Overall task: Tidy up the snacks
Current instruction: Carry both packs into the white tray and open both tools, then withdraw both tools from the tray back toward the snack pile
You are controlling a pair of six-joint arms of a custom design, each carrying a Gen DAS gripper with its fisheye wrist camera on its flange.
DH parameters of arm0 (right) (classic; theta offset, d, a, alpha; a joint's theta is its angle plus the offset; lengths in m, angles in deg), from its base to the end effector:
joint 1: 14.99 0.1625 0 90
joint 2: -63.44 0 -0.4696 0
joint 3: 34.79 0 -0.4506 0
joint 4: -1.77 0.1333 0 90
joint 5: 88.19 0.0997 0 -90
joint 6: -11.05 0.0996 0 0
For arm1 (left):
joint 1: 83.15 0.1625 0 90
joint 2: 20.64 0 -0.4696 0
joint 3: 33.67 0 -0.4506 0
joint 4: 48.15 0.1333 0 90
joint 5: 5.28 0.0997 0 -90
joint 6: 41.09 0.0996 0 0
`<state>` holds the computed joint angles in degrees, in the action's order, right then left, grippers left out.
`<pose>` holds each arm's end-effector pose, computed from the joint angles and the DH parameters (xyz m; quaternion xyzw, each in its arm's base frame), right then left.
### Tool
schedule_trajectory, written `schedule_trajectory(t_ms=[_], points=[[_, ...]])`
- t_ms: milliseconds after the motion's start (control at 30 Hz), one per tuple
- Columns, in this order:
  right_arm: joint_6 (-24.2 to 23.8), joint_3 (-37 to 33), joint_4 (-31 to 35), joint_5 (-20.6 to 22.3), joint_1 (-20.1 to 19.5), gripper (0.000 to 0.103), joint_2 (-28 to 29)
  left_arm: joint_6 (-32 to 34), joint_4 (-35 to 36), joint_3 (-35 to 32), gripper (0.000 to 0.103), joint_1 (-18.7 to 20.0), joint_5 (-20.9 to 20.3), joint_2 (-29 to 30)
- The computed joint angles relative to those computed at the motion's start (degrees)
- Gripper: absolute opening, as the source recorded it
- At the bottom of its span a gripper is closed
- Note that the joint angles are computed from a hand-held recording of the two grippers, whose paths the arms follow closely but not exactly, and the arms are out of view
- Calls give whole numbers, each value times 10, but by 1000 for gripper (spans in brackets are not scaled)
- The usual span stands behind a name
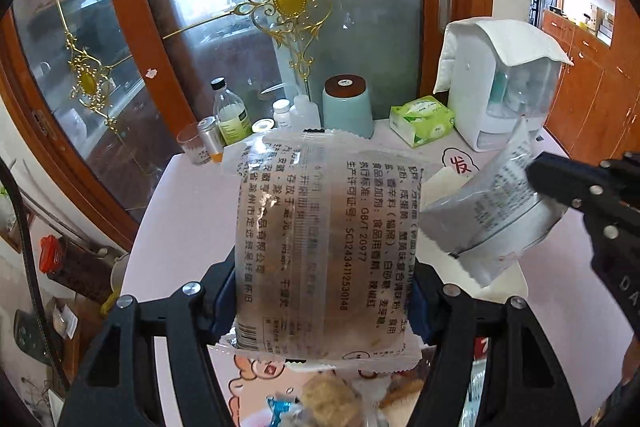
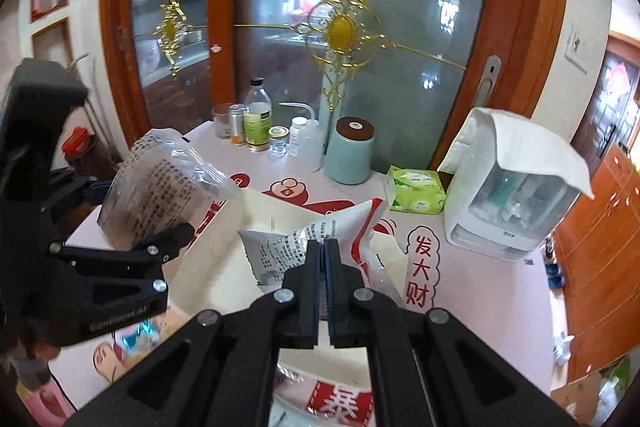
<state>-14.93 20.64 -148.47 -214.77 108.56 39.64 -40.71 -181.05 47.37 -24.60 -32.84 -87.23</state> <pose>0.5807 -0.7418 0.0932 0.3894 -0.8372 0.2542 0.2879 -0.1932 -0.7405 0.4880 0.1048 0.8321 -0.3370 0.4278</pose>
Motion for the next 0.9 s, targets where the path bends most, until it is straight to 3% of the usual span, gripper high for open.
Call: schedule_trajectory(t_ms=[133,200,233,300,367,433,600,900], points=[[27,-52,40,7,-8,4,28,27,-38,-14,82,23,-28,20],[45,-67,60,9,-11,5,35,32,-41,-17,100,28,-40,23],[53,-71,66,12,-13,5,37,33,-37,-20,103,28,-49,22],[61,-71,70,15,-16,11,37,40,-43,-24,103,30,-53,24],[64,-64,62,16,-18,27,34,30,-38,-30,103,32,-52,27],[67,-51,47,14,-19,32,28,4,-23,-34,103,34,-54,25],[68,-10,21,14,-19,32,5,-8,-27,-25,103,34,-51,16],[83,87,-10,19,-15,35,-52,32,-88,53,103,6,-15,-21]])
